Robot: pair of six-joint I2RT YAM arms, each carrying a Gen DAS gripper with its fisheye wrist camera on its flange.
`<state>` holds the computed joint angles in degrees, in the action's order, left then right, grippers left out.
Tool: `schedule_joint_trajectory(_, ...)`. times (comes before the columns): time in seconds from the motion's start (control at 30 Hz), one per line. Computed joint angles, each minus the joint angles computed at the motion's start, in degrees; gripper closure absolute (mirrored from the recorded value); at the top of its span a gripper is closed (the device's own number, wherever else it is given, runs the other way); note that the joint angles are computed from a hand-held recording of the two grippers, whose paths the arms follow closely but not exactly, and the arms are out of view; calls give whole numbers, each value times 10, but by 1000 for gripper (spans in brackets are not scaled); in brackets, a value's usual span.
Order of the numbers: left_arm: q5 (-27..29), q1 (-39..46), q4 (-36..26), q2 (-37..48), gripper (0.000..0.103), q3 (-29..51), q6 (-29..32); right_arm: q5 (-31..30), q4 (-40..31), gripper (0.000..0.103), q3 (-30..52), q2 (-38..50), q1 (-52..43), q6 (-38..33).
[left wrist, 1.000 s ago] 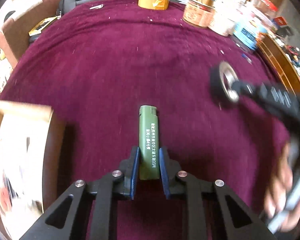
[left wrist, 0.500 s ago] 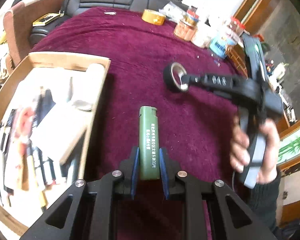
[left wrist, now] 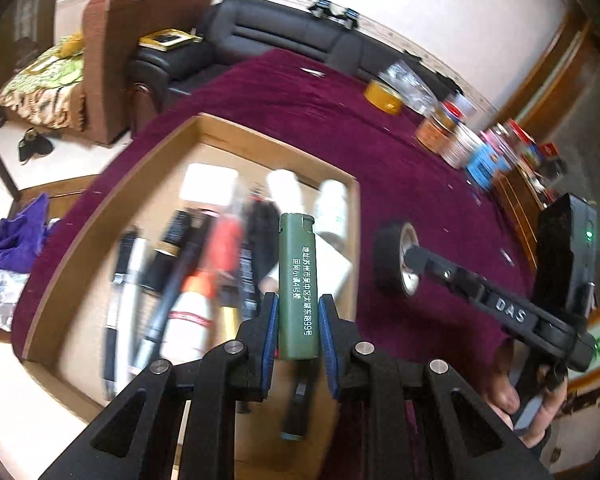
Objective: Organize rigid objects
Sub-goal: 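Carry the green cylinder and tape roll into the tray and open both tools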
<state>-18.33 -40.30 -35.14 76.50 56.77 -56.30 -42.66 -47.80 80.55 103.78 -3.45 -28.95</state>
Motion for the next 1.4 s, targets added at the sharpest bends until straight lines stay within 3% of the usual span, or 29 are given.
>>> schedule_joint_trajectory(0.5,19,83,2,-88,83,-92,14,82,78,94,18,27,124,110)
schedule_joint_trajectory(0.73,75,149,28,-62,83,-115,74,117,113,94,10,39,157,146)
schedule_joint_trajectory(0.9,55,137,24,-49,82,-113,73,149,153,94,-17,27,180,155)
schedule_joint_trajectory(1.0,33,120,18,-43,82,-109,67,155,165,91,-31,22,182,148)
schedule_joint_trajectory(1.03,27,116,20,-42,81,-110,65,155,165,81,-33,23,183,146)
schedule_joint_trajectory(1.07,19,114,21,-39,75,-111,64,151,161,72,-33,25,182,144)
schedule_joint_trajectory(1.1,16,114,20,-35,69,-109,65,140,159,53,-34,25,178,143)
schedule_joint_trajectory(1.13,5,107,18,-31,54,-107,64,134,165,46,-41,19,174,146)
schedule_joint_trajectory(1.17,-18,97,11,-26,42,-104,60,124,171,45,-50,8,168,146)
schedule_joint_trajectory(1.27,-112,49,-20,-15,23,-92,32,62,181,35,-90,-44,136,136)
schedule_joint_trajectory(1.4,-205,-18,-84,30,12,-52,-17,-42,137,27,-146,-116,66,74)
